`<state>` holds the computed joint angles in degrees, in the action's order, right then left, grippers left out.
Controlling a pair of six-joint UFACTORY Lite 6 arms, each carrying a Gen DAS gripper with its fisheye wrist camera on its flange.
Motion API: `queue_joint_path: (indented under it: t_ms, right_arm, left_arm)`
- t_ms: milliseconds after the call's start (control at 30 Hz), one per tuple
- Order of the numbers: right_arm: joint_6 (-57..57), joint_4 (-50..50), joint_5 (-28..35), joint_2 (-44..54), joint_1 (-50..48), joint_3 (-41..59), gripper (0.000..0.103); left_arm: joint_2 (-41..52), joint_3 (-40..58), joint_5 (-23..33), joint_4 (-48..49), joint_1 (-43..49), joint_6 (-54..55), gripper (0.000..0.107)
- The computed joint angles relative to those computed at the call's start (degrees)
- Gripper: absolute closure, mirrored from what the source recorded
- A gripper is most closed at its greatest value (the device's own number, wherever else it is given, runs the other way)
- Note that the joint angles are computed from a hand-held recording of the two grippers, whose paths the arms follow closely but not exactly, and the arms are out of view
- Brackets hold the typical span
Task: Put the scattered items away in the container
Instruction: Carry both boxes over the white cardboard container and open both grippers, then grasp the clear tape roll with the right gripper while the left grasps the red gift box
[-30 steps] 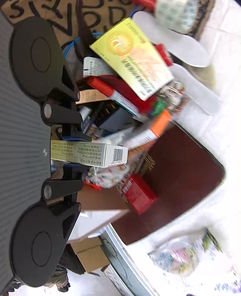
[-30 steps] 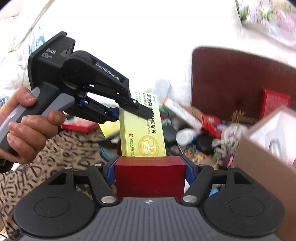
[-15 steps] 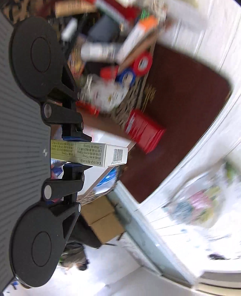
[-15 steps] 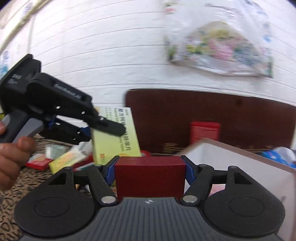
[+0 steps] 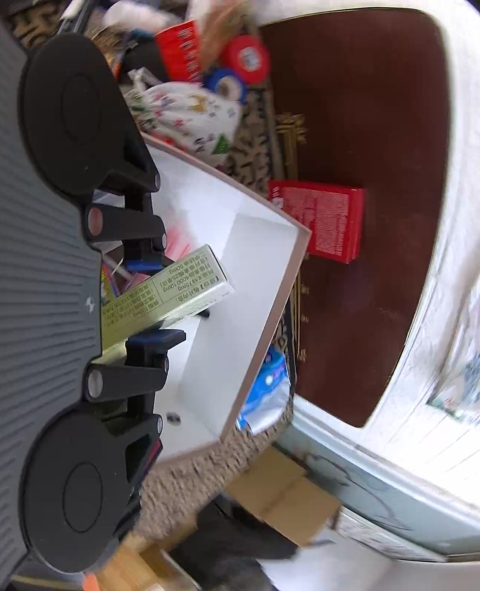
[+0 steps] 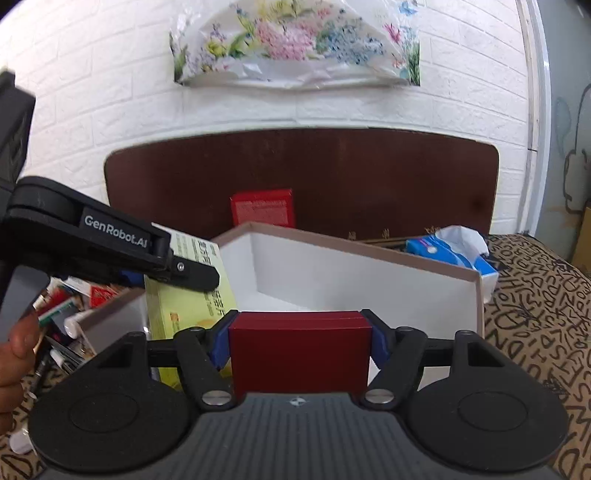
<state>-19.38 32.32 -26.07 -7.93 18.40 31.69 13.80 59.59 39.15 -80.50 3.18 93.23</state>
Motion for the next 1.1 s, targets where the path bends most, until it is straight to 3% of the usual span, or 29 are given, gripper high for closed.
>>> queue_joint_path:
  t_ms: [133, 200, 267, 433, 500, 667, 800, 900, 1100]
  right_arm:
    - [0.04, 1.22, -0.72, 1.11, 0.05, -0.51, 0.029]
    - [-1.19, 3.73, -1.82, 0.00, 1.05, -1.62, 0.021]
    - [-1.70, 4.66, -3.14, -1.31, 2.06, -2.66, 0.018]
    - [-9.75, 13.29, -5.92, -4.44, 8.48, -3.08, 0.014]
    - [-13.15, 17.19, -7.81, -5.62, 12.67, -2.96, 0.011]
    - [-14.75, 20.65, -11.72, -4.67, 23.72, -1.24, 0.009]
    - [-9.50, 17.20, -12.95, 2.53, 30.51, 3.67, 0.007]
    - [-7.12, 14.49, -11.99, 10.77, 33.66, 10.38, 0.007]
    - [-6.88, 11.70, -8.68, 25.97, 37.40, 25.22, 0.007]
  left_arm:
    - [-5.71, -7.80, -8.56, -12.10, -3.64, 16.62, 0.061]
    - [-8.00, -11.26, -9.98, -18.42, -3.97, 26.01, 0.022]
    - [-10.40, -14.01, -8.31, -21.11, -2.26, 31.53, 0.021]
    - [-15.29, -16.01, -1.25, -11.60, 7.28, 28.53, 0.017]
    - [-15.92, -15.84, 3.60, -8.21, 13.75, 28.26, 0.009]
    - [-9.57, -10.33, 12.08, -2.13, 30.26, 29.34, 0.005]
    - [0.19, -3.21, 13.42, -0.02, 41.63, 31.56, 0.005]
    - [9.60, 5.23, 11.05, 1.21, 46.95, 30.45, 0.005]
    - [25.88, 24.02, 6.84, 7.96, 51.01, 14.43, 0.005]
